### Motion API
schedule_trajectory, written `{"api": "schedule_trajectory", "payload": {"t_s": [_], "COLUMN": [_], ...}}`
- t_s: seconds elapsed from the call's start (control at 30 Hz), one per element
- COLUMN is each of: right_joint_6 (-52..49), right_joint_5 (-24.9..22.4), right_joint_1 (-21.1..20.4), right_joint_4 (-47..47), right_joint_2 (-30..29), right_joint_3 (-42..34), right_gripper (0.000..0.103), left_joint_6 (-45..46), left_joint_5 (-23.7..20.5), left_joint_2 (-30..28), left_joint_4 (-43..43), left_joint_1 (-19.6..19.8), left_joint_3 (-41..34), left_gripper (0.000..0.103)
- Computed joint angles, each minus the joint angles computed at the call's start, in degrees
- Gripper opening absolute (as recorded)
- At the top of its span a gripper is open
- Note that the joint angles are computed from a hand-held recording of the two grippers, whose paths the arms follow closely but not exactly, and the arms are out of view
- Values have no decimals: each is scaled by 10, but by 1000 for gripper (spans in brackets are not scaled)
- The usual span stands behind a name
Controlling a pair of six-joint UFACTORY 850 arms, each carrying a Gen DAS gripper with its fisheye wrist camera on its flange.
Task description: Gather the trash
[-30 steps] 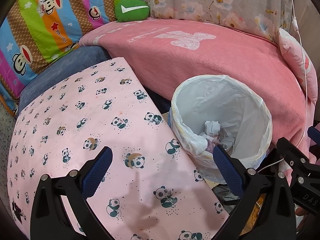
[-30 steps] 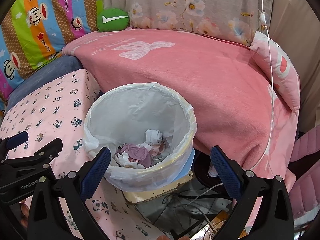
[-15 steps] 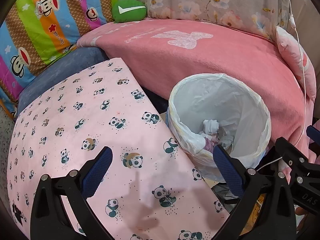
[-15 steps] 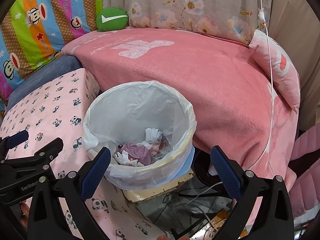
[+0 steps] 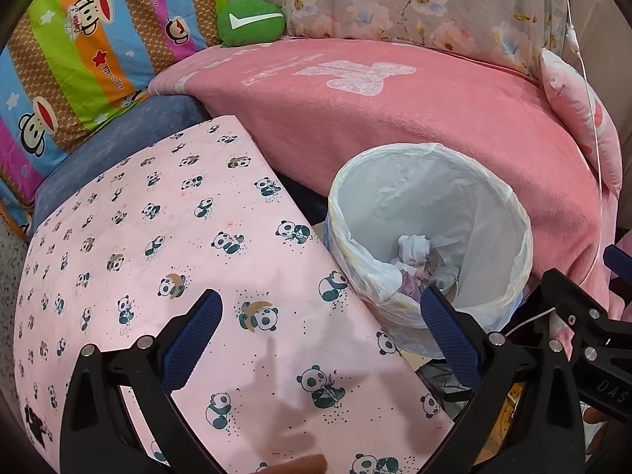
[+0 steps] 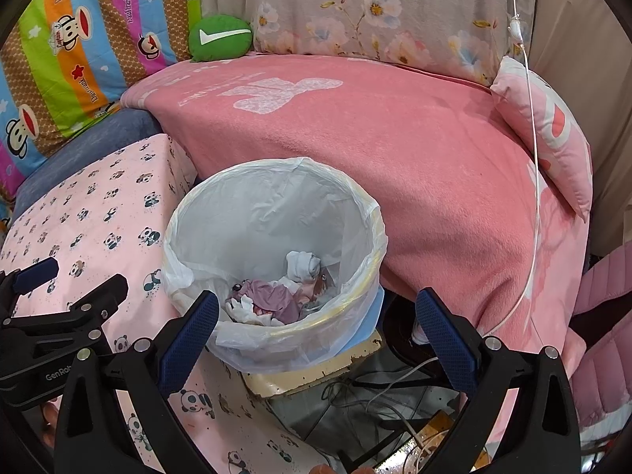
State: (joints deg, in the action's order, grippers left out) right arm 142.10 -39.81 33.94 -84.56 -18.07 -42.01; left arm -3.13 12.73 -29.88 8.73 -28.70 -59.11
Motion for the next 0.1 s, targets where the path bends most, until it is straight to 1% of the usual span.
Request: {"api": "schedule_trajectory", "payload": {"t_s": [0.1], "right_joint_6": [0], "right_joint_5": [0], "right_joint_1": [0], "right_joint_4": [-1], "right_joint_2": [0], "right_joint_3": [1], "right_gripper": [98], "left_joint_6": [-7], "left_joint_5": [4], "left_joint_2": [1], "left_joint_4": [11], "left_joint_1": [0], "left_joint_3": [2], "left_gripper": [96]}}
